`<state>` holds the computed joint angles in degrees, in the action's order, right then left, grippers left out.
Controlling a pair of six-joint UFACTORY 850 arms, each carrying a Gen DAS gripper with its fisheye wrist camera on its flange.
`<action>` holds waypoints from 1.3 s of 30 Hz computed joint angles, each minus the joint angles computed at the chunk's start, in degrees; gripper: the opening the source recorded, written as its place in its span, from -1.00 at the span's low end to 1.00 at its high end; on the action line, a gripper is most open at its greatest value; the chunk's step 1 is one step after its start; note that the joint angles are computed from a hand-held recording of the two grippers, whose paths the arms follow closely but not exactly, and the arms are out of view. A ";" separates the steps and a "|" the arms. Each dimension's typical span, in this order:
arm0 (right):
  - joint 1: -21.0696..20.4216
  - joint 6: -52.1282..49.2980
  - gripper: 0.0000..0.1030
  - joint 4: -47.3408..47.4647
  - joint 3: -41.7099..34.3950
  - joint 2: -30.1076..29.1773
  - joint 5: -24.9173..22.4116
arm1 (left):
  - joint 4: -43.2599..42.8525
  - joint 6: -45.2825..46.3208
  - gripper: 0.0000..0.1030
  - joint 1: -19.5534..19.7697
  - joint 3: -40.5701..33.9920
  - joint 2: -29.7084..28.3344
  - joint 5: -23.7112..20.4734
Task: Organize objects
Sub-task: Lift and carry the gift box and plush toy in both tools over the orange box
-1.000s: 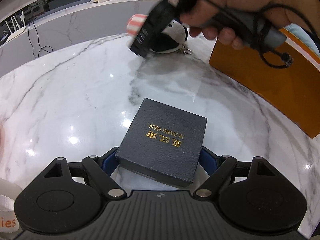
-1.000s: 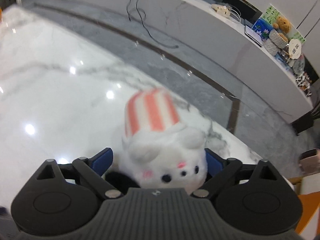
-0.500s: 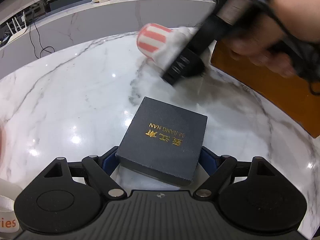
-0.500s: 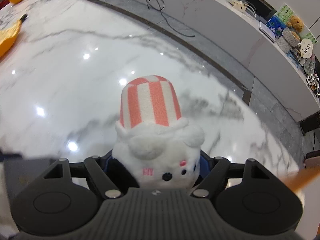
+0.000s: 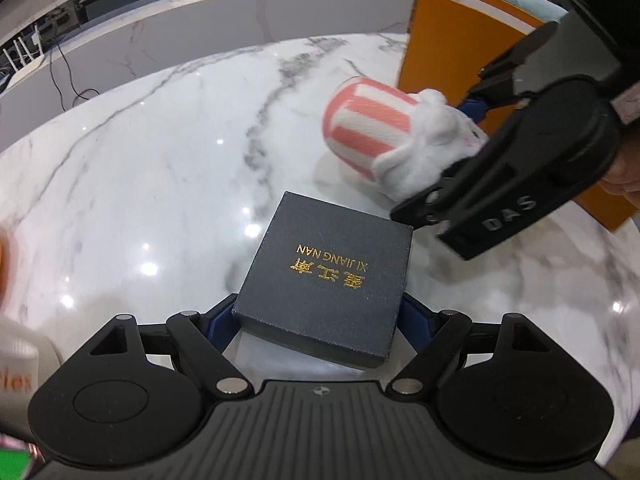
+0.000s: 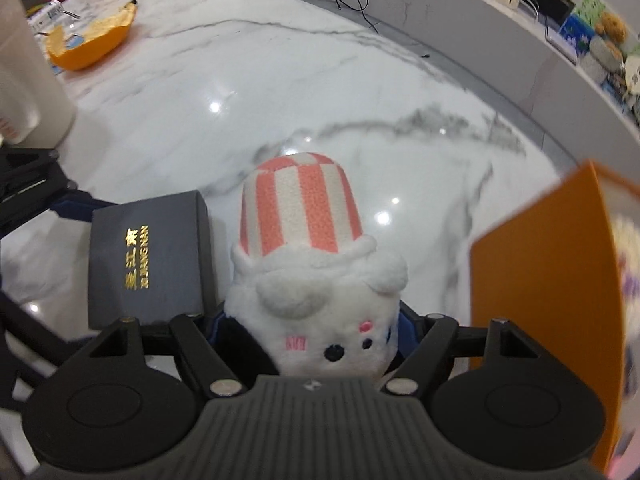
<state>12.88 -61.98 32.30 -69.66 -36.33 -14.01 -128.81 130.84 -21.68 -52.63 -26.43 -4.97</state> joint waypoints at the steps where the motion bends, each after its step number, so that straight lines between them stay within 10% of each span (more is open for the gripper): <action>1: -0.37 -2.57 0.48 2.57 1.23 0.85 -0.13 | 1.62 -1.59 0.84 -0.11 0.59 0.50 -0.16; 15: -7.34 -36.43 0.48 39.00 15.01 15.53 -6.91 | -15.69 13.46 0.84 -1.40 6.72 9.28 -3.69; 39: -19.82 -55.13 0.48 72.90 16.23 21.78 -15.12 | -25.72 17.36 0.84 -7.04 -4.83 6.72 -12.86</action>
<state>-6.93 -117.10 105.21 -53.43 -14.55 -29.13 -154.52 148.20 -28.72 -57.46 -19.72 -17.84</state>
